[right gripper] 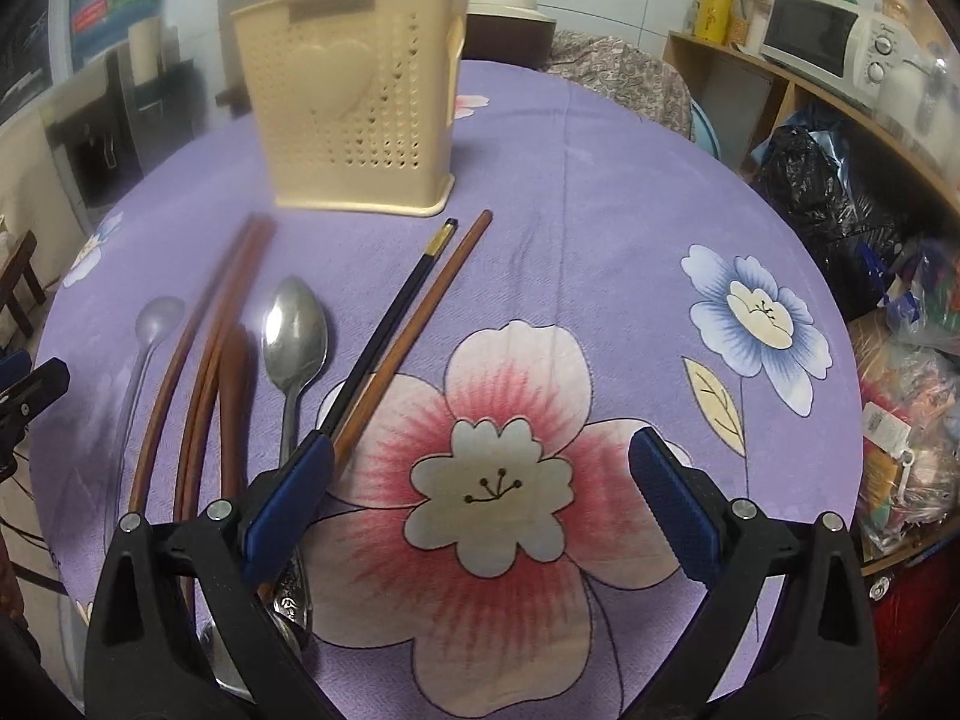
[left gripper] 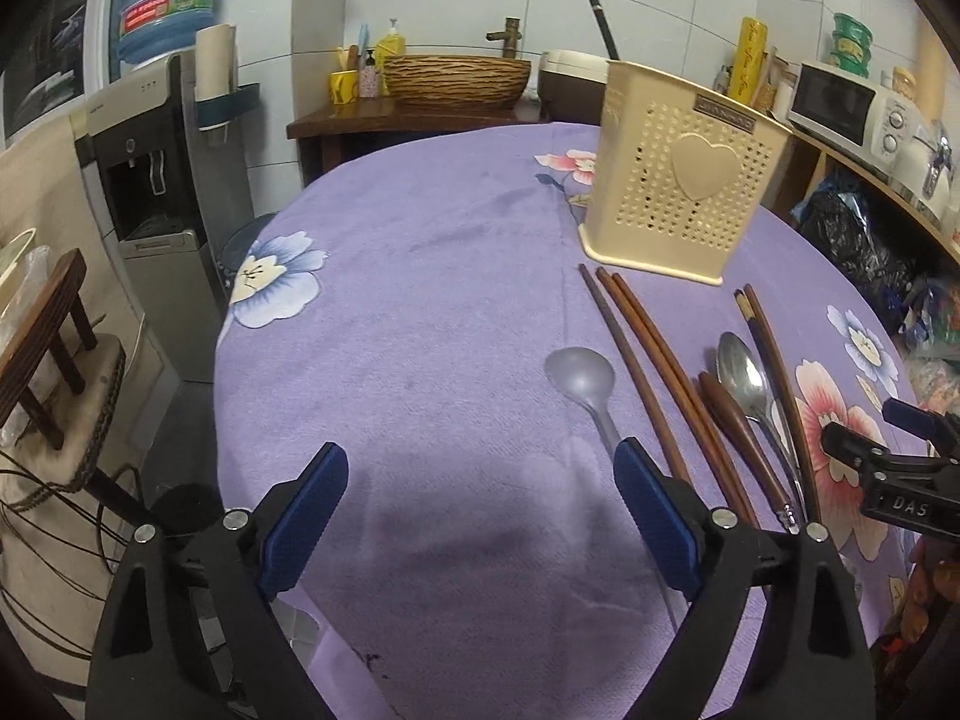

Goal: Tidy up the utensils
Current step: 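Grasp a wooden chopstick with the right tool while the left tool grasps the clear ladle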

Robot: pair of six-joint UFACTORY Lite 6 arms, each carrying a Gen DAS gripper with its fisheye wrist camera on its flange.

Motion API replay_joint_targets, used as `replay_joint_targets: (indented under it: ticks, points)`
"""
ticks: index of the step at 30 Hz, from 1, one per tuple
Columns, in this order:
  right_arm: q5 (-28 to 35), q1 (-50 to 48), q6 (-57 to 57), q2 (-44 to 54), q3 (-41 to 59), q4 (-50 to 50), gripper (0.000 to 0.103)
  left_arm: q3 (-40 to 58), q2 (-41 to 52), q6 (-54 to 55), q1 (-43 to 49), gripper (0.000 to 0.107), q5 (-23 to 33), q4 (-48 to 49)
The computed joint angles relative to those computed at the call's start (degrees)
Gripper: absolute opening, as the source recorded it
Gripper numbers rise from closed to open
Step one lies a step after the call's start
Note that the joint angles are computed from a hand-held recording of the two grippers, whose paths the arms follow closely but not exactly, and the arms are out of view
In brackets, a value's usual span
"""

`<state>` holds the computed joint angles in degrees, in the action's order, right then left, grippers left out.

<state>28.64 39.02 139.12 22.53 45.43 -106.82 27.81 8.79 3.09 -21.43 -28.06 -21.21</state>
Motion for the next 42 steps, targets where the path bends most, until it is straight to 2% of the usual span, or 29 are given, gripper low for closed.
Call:
replay_joint_targets:
  ticks: [5,10,16,21,24,29,34,36,38,42]
  points:
    - [-0.1,-0.1,-3.1,2.0,2.4,3.3,0.097,0.7,1.2,-0.3,-1.4,0.086,0.0,-0.6]
    - [-3.5,-2.4,-4.4,3.7,5.0,3.7,0.097,1.5,1.5,0.7,-2.1,0.086,0.4,-1.7]
    - [-7.1,-4.0,-16.6,7.7,10.8,15.1,0.097,2.0,2.4,1.6,-2.8,0.086,0.4,-2.8]
    - [-6.1,-6.3,-14.3,5.3,7.0,12.0,0.097,1.9,2.7,2.4,-3.2,0.086,0.4,-3.6]
    - [-6.3,-9.2,-11.0,2.5,3.0,8.3,0.097,2.3,2.9,-0.1,-2.0,0.085,1.2,-0.8]
    - [-9.2,-13.0,6.5,0.8,-0.9,-9.7,0.097,3.8,4.2,-1.7,-2.3,0.082,2.1,0.5]
    - [-5.0,-10.2,7.1,0.0,-1.7,-9.9,0.097,8.4,7.6,-2.8,-2.6,0.077,5.4,2.4]
    - [-4.2,-9.5,8.4,-1.0,-2.6,-10.0,0.097,11.3,9.9,-0.5,-2.7,0.074,7.1,0.2]
    - [-4.1,-9.9,9.6,-1.8,-3.2,-11.2,0.097,15.4,12.8,6.4,-3.7,0.070,8.7,-6.8]
    - [-3.6,-9.3,9.0,-2.6,-4.1,-10.5,0.097,21.7,16.1,14.6,-4.3,0.067,12.6,-15.0]
